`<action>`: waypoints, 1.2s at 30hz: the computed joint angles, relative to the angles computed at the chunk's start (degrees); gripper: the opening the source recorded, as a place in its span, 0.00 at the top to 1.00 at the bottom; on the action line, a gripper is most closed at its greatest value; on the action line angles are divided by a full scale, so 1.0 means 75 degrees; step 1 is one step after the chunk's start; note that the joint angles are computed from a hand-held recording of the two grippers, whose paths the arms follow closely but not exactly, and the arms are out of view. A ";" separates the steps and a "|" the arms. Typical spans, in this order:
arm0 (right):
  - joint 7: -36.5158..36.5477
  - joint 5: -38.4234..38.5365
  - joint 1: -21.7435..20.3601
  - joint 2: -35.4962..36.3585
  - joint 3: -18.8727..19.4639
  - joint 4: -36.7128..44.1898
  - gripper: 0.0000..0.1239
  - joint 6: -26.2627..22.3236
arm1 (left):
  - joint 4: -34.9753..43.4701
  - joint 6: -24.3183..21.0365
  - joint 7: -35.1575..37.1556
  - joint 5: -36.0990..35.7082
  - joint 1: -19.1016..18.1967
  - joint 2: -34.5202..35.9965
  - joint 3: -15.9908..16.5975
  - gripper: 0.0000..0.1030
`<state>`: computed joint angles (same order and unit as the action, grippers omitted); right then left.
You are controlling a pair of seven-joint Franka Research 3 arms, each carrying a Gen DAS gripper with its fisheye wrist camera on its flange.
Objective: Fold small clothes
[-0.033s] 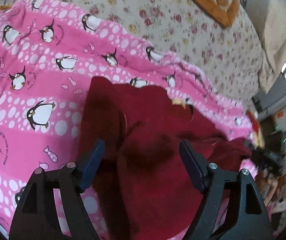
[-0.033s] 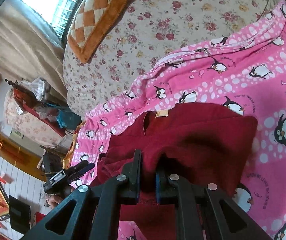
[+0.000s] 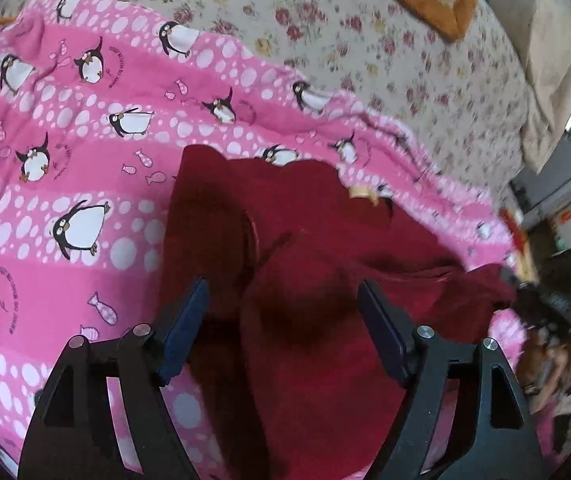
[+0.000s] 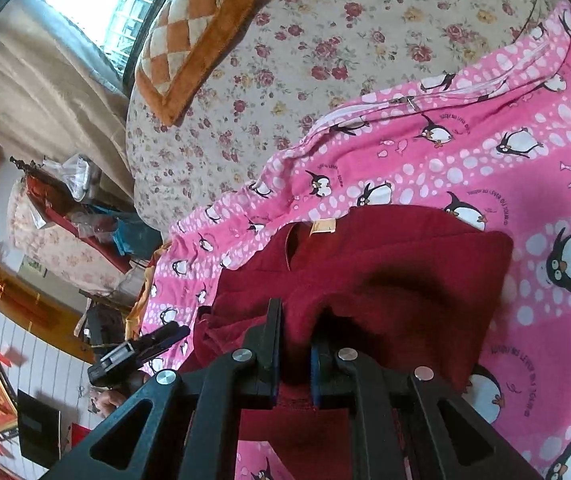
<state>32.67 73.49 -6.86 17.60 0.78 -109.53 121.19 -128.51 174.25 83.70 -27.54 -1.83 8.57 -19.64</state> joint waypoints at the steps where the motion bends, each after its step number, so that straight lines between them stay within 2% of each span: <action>1: -0.0018 -0.0004 -0.0001 -0.0023 -0.0001 -0.0025 0.92 0.0007 | 0.0008 0.0107 -0.0358 0.0573 -0.0252 0.0053 0.0275 0.25; 2: -0.0041 -0.0007 -0.0001 -0.0054 -0.0006 -0.0061 0.92 0.0016 | 0.0016 0.0333 -0.0619 0.1120 -0.0464 0.0122 0.0478 0.25; 4: -0.0016 0.0008 -0.0003 -0.0061 -0.0011 -0.0071 0.92 -0.0008 | 0.0120 0.0521 -0.0630 0.1671 -0.0415 0.0274 0.0407 0.25; 5: 0.0001 0.0005 -0.0006 -0.0070 -0.0017 -0.0078 0.92 -0.0024 | 0.0262 0.0407 -0.0572 0.1939 -0.0519 0.0380 0.0513 0.25; 6: -0.0002 -0.0013 0.0007 -0.0044 -0.0019 -0.0045 0.92 -0.0005 | 0.0481 0.0094 -0.1031 0.2743 -0.0807 0.0516 0.0886 0.25; 7: 0.0010 -0.0024 0.0005 -0.0060 -0.0023 -0.0061 0.92 -0.0005 | 0.0587 -0.0044 -0.1341 0.3155 -0.0977 0.0589 0.1098 0.25; 8: 0.0014 -0.0037 0.0002 -0.0079 -0.0029 -0.0082 0.92 -0.0011 | 0.0737 -0.0211 -0.1483 0.3390 -0.0980 0.0718 0.1127 0.25; 10: 0.0016 -0.0069 -0.0008 -0.0123 -0.0047 -0.0130 0.92 -0.0038 | 0.0916 -0.0532 -0.1219 0.3190 -0.0486 0.0882 0.0627 0.25; 11: 0.0015 -0.0074 -0.0011 -0.0128 -0.0056 -0.0148 0.92 -0.0042 | 0.0972 -0.0640 -0.1190 0.3171 -0.0396 0.0936 0.0540 0.25; 12: 0.0017 -0.0091 -0.0007 -0.0135 -0.0063 -0.0169 0.92 -0.0036 | 0.0958 -0.0633 -0.1207 0.3220 -0.0379 0.0931 0.0519 0.31; 13: 0.0017 -0.0099 -0.0001 -0.0138 -0.0066 -0.0181 0.92 -0.0025 | 0.0901 -0.0541 -0.1085 0.3178 -0.0265 0.0907 0.0383 0.49; 14: 0.0014 -0.0105 0.0006 -0.0134 -0.0067 -0.0195 0.92 -0.0010 | 0.0892 -0.0563 -0.0988 0.3157 -0.0312 0.0886 0.0411 0.57; 16: 0.0005 -0.0091 0.0017 -0.0121 -0.0063 -0.0208 0.92 0.0022 | 0.0860 -0.0663 -0.1619 0.3990 -0.0733 0.0794 0.0908 0.83; 17: 0.0010 -0.0069 0.0027 -0.0124 -0.0058 -0.0226 0.92 0.0066 | 0.0795 -0.0616 -0.1676 0.3990 -0.0675 0.0725 0.0875 0.84; 19: 0.0015 0.0016 0.0018 -0.0110 -0.0054 -0.0235 0.92 0.0093 | 0.0629 -0.0371 -0.1441 0.3410 -0.0264 0.0582 0.0476 0.89; 20: 0.0015 0.0061 0.0011 -0.0115 -0.0050 -0.0238 0.92 0.0095 | 0.0536 -0.0150 -0.1448 0.3221 -0.0160 0.0465 0.0405 0.91; 21: 0.0001 0.0120 0.0005 -0.0121 -0.0046 -0.0232 0.92 0.0108 | 0.0509 -0.0039 -0.1599 0.3303 -0.0228 0.0398 0.0513 0.91; 24: -0.0002 0.0265 0.0003 -0.0080 -0.0026 -0.0106 0.92 0.0125 | 0.0646 0.0211 -0.2818 0.4470 -0.0945 0.0320 0.1429 0.92; 27: 0.0013 0.0391 0.0035 0.0023 0.0028 0.0095 0.92 0.0201 | 0.1125 0.0141 -0.4257 0.5998 -0.1697 0.0531 0.2369 0.92; 29: 0.0034 0.0481 0.0059 0.0148 0.0072 0.0280 0.92 0.0303 | 0.1469 0.0024 -0.4723 0.6465 -0.1766 0.0755 0.2509 0.92; 33: 0.0376 0.0431 0.0123 0.0630 0.0172 0.0840 0.92 0.0689 | 0.2448 -0.0492 -0.5996 0.7699 -0.2163 0.1465 0.3135 0.92; 36: 0.0883 0.0089 0.0117 0.1234 0.0295 0.1444 0.92 0.0811 | 0.3045 -0.1062 -0.6122 0.7631 -0.1773 0.2042 0.2771 0.92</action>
<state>39.29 74.16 -5.98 26.85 2.99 -98.70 127.28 -105.67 166.29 37.78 29.69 -15.13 23.88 1.14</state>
